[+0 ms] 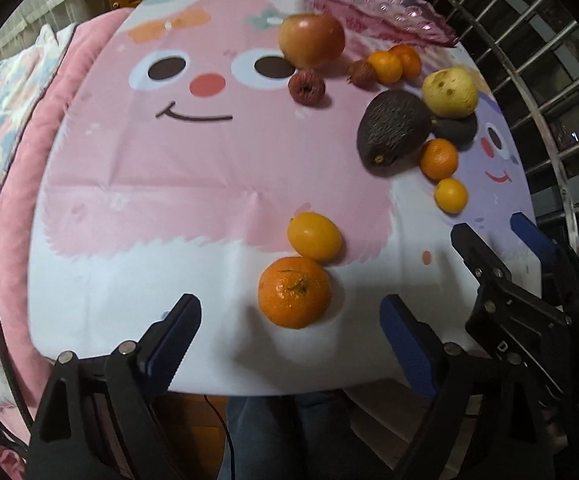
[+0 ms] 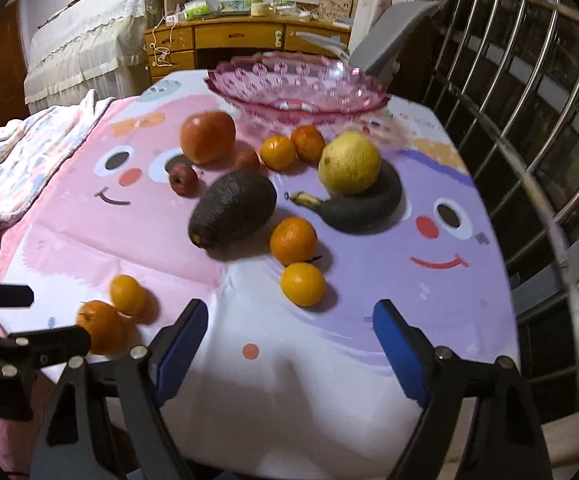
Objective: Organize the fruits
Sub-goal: 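Grasp the large tangerine with the left tool while the right tool grasps a small orange, then carry both fruits over the pink glass bowl and open both tools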
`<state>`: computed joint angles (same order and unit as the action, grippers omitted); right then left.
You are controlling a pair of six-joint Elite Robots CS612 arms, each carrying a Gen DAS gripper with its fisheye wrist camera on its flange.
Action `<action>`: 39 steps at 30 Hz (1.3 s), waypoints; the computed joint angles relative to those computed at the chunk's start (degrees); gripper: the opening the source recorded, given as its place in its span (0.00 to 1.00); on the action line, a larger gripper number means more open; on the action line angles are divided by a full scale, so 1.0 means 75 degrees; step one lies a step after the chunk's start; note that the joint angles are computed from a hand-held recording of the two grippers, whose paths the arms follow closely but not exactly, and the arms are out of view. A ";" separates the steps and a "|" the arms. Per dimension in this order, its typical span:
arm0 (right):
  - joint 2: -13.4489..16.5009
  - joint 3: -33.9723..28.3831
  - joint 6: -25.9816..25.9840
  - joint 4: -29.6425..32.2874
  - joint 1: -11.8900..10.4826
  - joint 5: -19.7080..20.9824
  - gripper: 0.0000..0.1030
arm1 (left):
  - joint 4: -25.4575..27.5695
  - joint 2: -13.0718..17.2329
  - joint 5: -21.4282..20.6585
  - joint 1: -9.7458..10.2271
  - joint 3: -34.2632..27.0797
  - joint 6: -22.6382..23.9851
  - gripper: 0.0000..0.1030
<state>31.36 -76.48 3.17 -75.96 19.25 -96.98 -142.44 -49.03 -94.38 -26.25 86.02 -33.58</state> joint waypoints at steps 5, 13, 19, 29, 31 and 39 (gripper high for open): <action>0.0134 0.0109 -0.0019 -0.0050 -0.0060 0.0135 0.72 | 0.0037 0.0247 -0.0110 -0.0012 -0.0117 -0.0212 0.67; 0.0156 0.0376 0.0045 -0.0322 -0.0139 0.0282 0.59 | -0.0113 0.0350 -0.0056 -0.0056 -0.0133 -0.0298 0.48; 0.0028 0.0589 0.0121 -0.0347 -0.0134 0.0294 0.41 | 0.0016 0.0429 -0.0304 0.0022 -0.0290 -0.0173 0.43; -0.0342 0.0944 0.0887 0.0485 -0.0173 0.0485 0.34 | 0.0401 0.0355 -0.0717 0.0251 -0.0350 0.0142 0.42; -0.0399 0.0945 0.1043 0.0686 -0.0171 0.0529 0.34 | 0.0515 0.0317 -0.0724 0.0296 -0.0409 0.0315 0.42; -0.0873 0.1161 0.1371 0.1031 -0.0101 0.0439 0.34 | 0.0682 0.0128 -0.0670 0.0445 -0.0818 0.0875 0.42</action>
<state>24.81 -67.78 13.45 -68.23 18.49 -93.69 -137.33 -48.07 -99.41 -22.92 79.89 -27.01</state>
